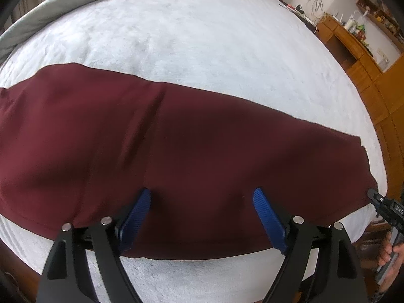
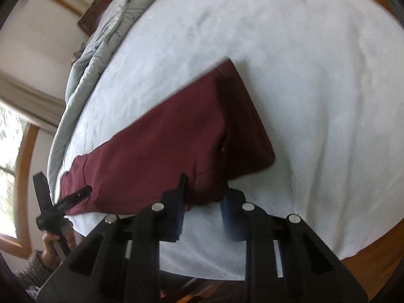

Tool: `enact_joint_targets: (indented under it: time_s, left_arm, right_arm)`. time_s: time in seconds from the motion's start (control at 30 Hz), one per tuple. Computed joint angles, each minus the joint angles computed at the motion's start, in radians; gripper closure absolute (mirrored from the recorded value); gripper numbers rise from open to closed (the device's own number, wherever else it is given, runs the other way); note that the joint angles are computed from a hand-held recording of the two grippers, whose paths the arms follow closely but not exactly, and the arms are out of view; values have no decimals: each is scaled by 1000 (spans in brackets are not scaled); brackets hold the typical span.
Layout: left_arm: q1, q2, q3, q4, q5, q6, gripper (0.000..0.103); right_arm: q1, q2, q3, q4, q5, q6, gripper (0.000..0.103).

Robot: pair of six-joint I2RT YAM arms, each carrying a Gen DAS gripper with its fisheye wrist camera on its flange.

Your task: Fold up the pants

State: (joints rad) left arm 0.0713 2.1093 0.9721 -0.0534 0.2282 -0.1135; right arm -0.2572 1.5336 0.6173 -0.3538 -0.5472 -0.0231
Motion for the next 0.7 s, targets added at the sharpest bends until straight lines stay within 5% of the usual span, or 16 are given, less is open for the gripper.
enact_joint_targets:
  time_s: [0.23, 0.5, 0.7]
  left_arm:
    - [-8, -79, -109, 189, 78, -121, 19]
    - [-117, 14, -32, 128, -29, -50, 16]
    - [-140, -23, -54, 114, -30, -5, 14]
  right_arm:
    - [48, -216, 94, -27, -38, -3, 81]
    - [1, 152, 92, 51, 137, -18, 85]
    - [-35, 44, 52, 20, 101, 3, 71]
